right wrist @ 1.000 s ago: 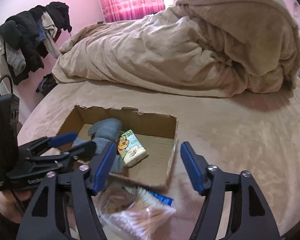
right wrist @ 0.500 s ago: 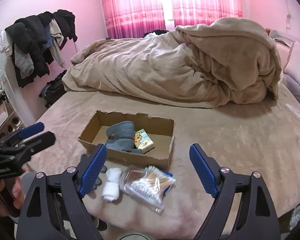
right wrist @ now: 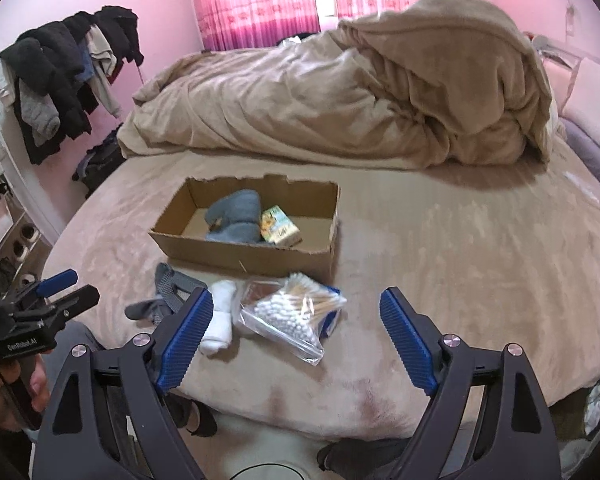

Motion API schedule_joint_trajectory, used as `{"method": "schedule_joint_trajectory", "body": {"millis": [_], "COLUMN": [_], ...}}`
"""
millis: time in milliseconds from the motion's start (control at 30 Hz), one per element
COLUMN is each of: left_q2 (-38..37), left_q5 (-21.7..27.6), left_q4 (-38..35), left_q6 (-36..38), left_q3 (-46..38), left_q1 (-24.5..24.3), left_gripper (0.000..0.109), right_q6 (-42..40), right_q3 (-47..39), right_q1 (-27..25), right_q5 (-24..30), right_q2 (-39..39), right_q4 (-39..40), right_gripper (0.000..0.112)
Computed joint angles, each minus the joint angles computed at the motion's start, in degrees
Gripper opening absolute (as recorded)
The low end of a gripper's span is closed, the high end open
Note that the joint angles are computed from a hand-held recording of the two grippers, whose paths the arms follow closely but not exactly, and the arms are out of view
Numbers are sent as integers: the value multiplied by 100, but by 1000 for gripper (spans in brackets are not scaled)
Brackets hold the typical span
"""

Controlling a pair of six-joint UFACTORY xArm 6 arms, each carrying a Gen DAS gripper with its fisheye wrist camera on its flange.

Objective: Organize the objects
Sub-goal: 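Move both tools back toward the remaining items, then grasp the dotted grey glove with the left tool while the right tool grasps the cotton swab bag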

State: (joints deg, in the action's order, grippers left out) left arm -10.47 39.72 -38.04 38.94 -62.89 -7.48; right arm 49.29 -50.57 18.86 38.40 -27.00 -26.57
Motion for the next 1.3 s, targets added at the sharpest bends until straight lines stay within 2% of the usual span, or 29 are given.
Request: {"method": "schedule_joint_trajectory", "body": {"millis": [400, 600, 733, 800, 833, 900, 933, 967, 1067, 1133, 1300], "left_q2": [957, 1387, 1577, 1590, 1587, 1553, 1548, 1536, 1508, 1425, 1124], "left_q5": [-379, -634, -572, -715, -817, -906, -879, -828, -733, -681, -547], "left_q4": [412, 901, 947, 945, 940, 878, 808, 695, 524, 353, -64], "left_q6": [-215, -640, -657, -612, -581, -553, -509, -441, -359, -281, -42], "left_q3": [-181, -311, -375, -300, -253, -198, -208, -233, -264, -220, -108], "left_q1": [-274, -404, -445, -480, -494, -491, -479, -456, -413, -386, -310], "left_gripper": [93, 93, 93, 92, 87, 73, 60, 51, 38, 32, 30], "right_q6": [-551, -714, -929, -1201, -1256, -1439, -1556, -1580, -1633, -1579, -1275], "right_q3": [-93, -342, -225, -87, -13, 87, 136, 184, 302, 378, 602], "right_q1": [-443, -582, -645, -686, -700, -720, -722, -724, -728, -730, -725], "right_q5": [-704, -692, -714, -826, -899, -959, -1001, -988, -1064, -1068, -1020], "right_q2": [1015, 1611, 1689, 1676, 1648, 1603, 1575, 1534, 1424, 1303, 873], "right_q4": [852, 1237, 1609, 2009, 2109, 2293, 2421, 2448, 2450, 2387, 2025], "right_gripper": [88, 88, 88, 88, 87, 77, 60, 54, 48, 47, 46]}}
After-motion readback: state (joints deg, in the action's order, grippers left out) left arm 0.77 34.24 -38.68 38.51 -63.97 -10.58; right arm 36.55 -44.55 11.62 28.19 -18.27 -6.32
